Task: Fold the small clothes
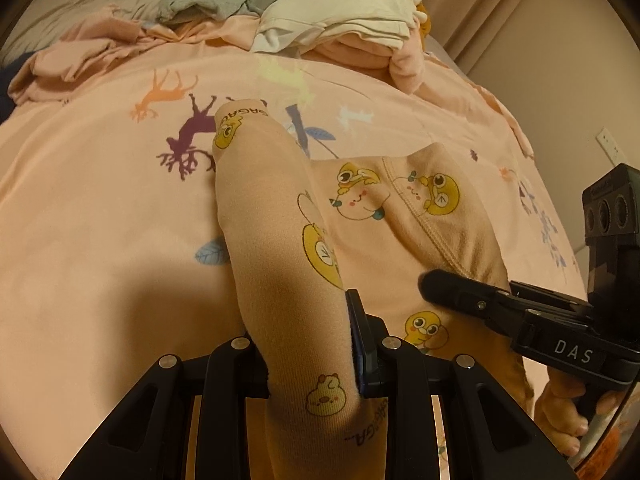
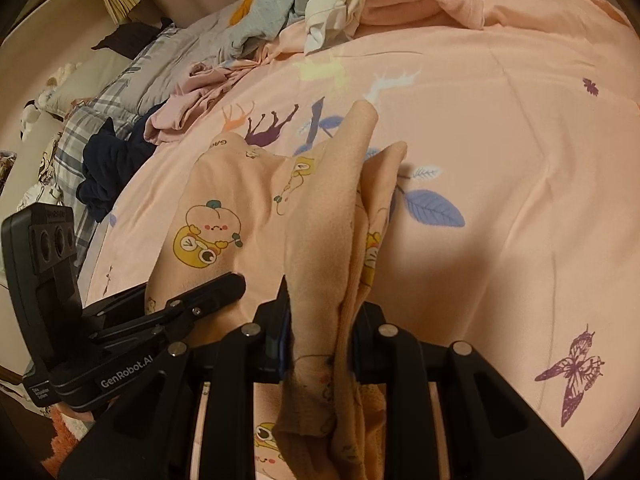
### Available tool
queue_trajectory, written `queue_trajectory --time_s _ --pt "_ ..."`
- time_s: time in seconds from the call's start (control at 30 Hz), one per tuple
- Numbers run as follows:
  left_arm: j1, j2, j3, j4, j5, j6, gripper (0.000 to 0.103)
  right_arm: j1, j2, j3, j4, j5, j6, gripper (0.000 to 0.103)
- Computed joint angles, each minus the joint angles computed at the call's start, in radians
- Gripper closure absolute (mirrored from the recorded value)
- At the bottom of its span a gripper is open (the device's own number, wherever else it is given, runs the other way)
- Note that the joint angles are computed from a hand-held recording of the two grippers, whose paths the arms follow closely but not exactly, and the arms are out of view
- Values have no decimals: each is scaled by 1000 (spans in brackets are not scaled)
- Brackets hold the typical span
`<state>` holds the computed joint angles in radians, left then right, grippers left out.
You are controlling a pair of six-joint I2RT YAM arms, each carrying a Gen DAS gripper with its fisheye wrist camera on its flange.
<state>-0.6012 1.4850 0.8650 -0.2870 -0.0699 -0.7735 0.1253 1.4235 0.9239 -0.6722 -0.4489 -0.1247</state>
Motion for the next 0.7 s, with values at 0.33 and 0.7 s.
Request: queue_trajectory --time_s 0.33,0.7 --pt "-9 32 -10 13 -33 9 63 -5 20 -28 35 10 7 77" --pt "-32 24 -67 95 -75 -28 63 -6 46 -60 85 34 6 75"
